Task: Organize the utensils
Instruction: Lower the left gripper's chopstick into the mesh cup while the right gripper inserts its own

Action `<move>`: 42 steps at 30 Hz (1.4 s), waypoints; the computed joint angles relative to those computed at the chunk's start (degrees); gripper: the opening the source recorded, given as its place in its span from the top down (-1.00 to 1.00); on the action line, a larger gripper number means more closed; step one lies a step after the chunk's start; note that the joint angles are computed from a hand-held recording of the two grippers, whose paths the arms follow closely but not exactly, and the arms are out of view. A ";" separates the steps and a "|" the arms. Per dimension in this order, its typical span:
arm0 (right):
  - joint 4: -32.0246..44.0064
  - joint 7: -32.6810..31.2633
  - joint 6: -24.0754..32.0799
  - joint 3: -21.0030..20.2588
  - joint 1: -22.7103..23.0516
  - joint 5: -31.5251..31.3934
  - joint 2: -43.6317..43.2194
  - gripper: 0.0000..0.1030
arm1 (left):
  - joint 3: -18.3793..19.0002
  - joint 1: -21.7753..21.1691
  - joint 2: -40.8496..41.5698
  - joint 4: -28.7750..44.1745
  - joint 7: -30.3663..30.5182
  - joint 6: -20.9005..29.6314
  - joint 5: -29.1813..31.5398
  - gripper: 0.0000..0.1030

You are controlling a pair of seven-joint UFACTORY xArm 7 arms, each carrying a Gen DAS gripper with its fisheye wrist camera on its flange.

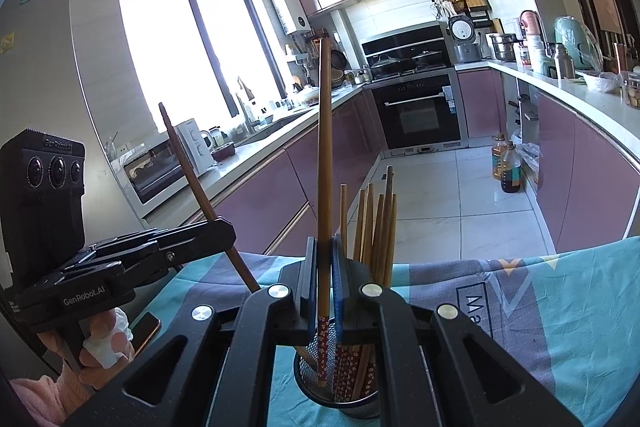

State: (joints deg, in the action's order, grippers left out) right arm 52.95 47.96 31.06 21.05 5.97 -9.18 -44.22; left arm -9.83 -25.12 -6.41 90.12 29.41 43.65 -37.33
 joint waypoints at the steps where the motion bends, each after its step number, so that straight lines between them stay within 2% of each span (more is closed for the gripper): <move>1: -0.12 0.12 -0.04 0.01 -0.05 0.00 0.03 0.89 | 0.15 0.10 -0.04 0.11 0.10 0.41 -0.06 0.85; 19: -2.01 0.66 0.94 -0.36 0.71 0.04 0.69 0.89 | -0.83 0.19 1.19 1.36 -1.96 3.83 3.46 0.85; 42: -3.25 1.90 1.88 0.06 1.02 -0.51 0.08 0.89 | -1.70 0.45 4.25 3.17 -2.66 4.71 5.53 0.85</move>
